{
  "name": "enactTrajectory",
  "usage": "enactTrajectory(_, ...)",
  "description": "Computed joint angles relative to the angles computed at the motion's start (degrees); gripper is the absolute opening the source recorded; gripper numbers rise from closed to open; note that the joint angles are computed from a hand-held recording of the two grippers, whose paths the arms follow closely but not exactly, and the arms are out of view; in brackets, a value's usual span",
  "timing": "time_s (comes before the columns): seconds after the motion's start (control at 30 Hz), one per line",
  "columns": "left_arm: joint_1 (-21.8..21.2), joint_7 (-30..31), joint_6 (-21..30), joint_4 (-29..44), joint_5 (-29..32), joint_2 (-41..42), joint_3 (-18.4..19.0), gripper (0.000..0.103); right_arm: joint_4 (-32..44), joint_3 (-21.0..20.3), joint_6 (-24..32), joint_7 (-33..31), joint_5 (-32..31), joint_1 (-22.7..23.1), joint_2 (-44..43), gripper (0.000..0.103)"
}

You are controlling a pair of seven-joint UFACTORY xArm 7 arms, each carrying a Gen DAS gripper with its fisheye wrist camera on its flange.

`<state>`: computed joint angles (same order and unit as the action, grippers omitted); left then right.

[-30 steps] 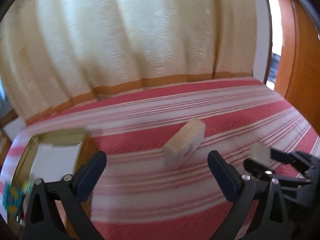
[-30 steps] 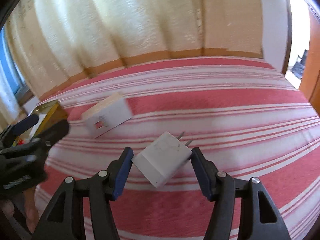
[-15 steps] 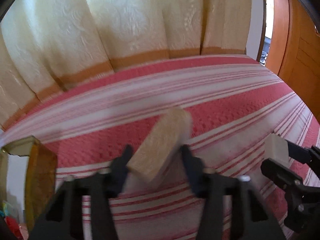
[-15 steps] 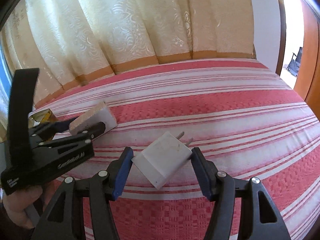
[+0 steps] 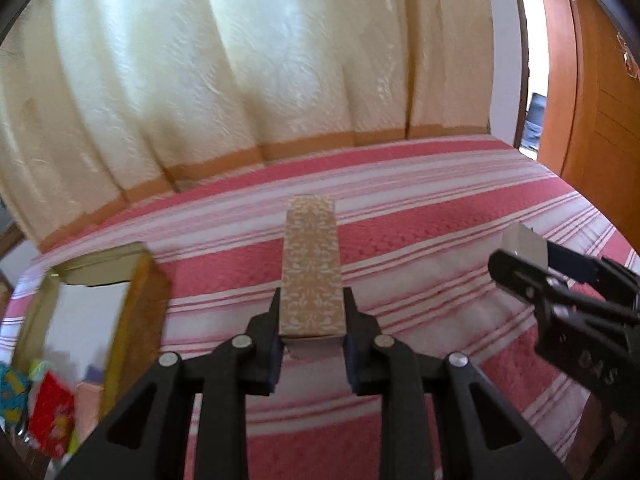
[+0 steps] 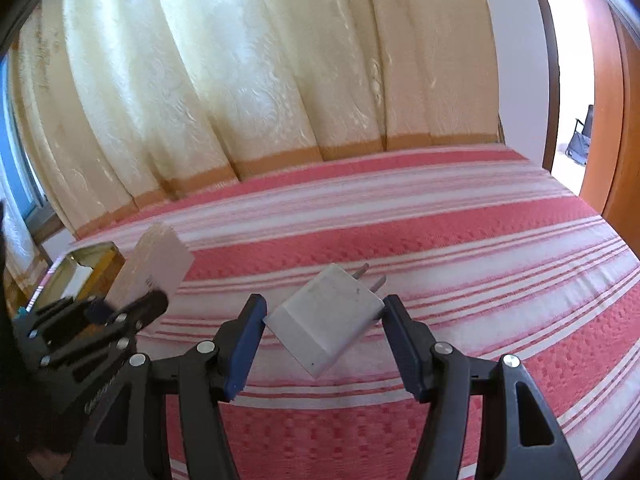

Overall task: Organize rigid objects
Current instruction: 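Carry the beige box with the left gripper while the right gripper carries the white adapter toward the tray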

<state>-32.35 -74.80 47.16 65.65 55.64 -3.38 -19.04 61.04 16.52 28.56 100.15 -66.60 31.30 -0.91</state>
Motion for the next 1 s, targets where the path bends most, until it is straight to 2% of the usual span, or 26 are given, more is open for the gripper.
enactTrajectory(0.2, 0.3, -5.7, 2.4, -5.4, 3.9, -5.9, -2.5, 0.023, 0.9, 1.0, 0.9, 6.7, -6.7, 1.1, 0.1, 0.062)
enactTrajectory(0.3, 1.0, -8.9, 4.6, -7.6, 6.3, -8.5, -4.6, 0.023, 3.6, 1.3, 2.8, 3.2, -5.1, 2.4, 2.3, 0.062)
enactTrajectory(0.4, 1.6, -11.4, 5.0, -9.8, 7.1, -11.0, -5.9, 0.023, 4.3, 1.2, 5.5, 4.1, -6.9, 4.1, 2.5, 0.062)
enactTrajectory(0.5, 2.7, -12.7, 6.2, -11.8, 8.3, -13.0, -7.6, 0.023, 6.0, 1.1, 6.6, 1.8, -5.7, 5.4, 3.9, 0.062)
enactTrajectory(0.53, 2.9, -14.2, 4.8, -13.4, 8.7, -14.7, -7.6, 0.023, 6.1, 1.0, 7.1, 1.7, -6.0, 5.9, 4.0, 0.062)
enactTrajectory(0.6, 3.8, -16.0, 5.5, -14.9, 9.3, -16.5, -9.0, 0.023, 6.2, 0.9, 8.5, 3.2, -7.5, 6.9, 3.8, 0.062)
enactTrajectory(0.87, 6.8, -17.6, 4.2, -19.0, 8.7, -22.3, -11.8, 0.023, 7.5, 1.1, 11.3, 6.0, -11.3, 9.3, 4.5, 0.062)
enactTrajectory(1.0, 8.2, -17.5, 2.6, -20.7, 7.5, -25.1, -12.7, 0.023, 8.5, 1.3, 11.9, 5.4, -11.5, 10.1, 5.0, 0.062)
